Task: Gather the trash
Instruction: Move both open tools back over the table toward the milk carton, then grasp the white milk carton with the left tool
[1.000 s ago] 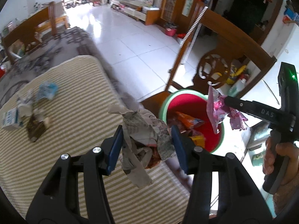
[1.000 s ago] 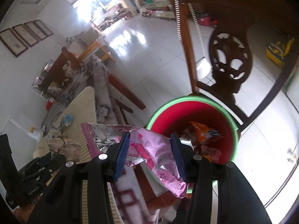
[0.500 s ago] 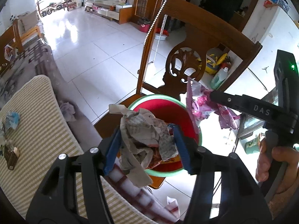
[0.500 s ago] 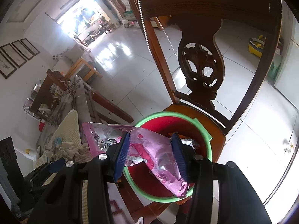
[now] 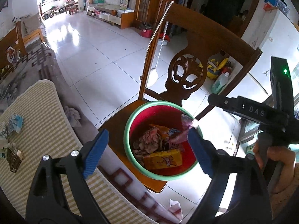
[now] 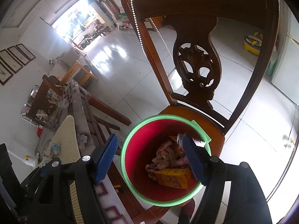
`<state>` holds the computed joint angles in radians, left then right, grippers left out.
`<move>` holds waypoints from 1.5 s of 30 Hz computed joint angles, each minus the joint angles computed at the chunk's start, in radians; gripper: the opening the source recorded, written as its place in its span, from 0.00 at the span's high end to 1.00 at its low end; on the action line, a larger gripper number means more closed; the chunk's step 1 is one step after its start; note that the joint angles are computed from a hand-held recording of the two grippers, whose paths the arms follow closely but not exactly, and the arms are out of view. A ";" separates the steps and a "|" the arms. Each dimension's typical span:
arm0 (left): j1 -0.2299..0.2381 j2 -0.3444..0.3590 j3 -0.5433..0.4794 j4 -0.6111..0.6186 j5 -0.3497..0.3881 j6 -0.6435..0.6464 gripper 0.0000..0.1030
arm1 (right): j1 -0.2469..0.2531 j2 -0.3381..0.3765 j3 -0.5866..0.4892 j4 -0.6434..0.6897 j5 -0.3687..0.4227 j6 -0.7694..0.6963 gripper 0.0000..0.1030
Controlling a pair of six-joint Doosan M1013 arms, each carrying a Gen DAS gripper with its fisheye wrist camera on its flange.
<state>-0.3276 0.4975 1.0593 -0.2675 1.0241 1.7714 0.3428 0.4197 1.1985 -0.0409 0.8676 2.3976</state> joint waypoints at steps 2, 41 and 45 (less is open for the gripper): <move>0.006 -0.009 0.010 0.001 -0.011 -0.007 0.18 | 0.005 0.005 -0.007 0.000 0.004 -0.004 0.32; 0.401 0.061 -0.051 0.361 0.062 0.412 0.14 | 0.280 0.258 -0.400 0.024 0.262 -0.038 0.32; 0.397 0.138 -0.147 0.395 0.136 0.534 0.13 | 0.296 0.241 -0.375 -0.010 0.264 0.041 0.32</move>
